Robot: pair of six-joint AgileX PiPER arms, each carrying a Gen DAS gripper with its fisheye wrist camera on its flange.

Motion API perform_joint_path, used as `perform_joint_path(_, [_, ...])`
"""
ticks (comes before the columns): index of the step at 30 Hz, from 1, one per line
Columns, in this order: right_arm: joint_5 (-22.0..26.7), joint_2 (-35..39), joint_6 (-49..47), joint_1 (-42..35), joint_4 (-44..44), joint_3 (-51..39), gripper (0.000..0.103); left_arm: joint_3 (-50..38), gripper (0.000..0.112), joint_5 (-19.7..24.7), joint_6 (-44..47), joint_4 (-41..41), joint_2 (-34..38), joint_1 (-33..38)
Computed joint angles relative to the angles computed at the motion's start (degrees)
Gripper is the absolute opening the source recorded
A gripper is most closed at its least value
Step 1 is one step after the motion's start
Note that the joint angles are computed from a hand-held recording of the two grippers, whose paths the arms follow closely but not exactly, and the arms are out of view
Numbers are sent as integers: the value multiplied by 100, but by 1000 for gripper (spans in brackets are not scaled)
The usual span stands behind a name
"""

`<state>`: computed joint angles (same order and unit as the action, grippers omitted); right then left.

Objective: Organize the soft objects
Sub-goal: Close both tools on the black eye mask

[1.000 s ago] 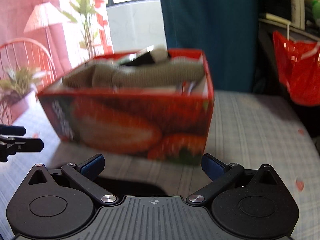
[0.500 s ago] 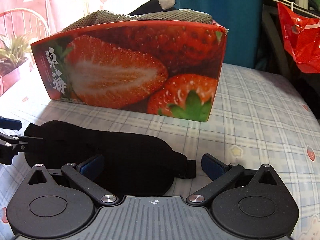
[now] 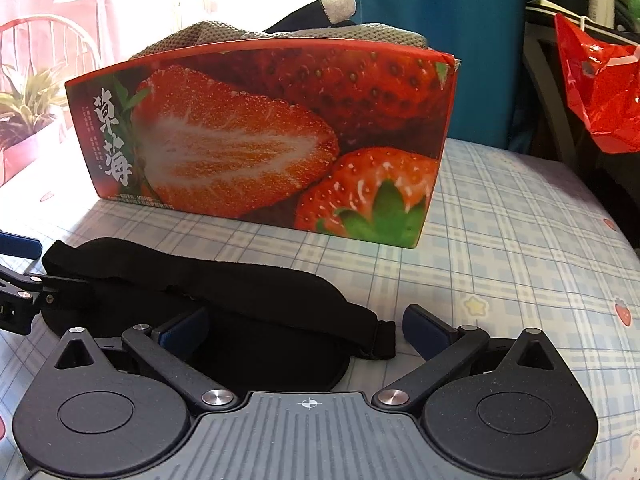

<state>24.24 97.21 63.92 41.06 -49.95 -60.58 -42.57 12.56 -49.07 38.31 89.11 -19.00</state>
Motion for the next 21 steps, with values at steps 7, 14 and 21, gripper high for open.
perform_joint_path(7, [23,-18,320,67,-288,53,102,50,102,35,284,-292,-90,1])
perform_joint_path(14, [-122,-129,424,101,-486,200,88,214,94,-109,166,-104,-228,-89])
perform_joint_path(21, [-202,-208,235,199,-281,213,57,273,49,-358,515,-314,-324,2])
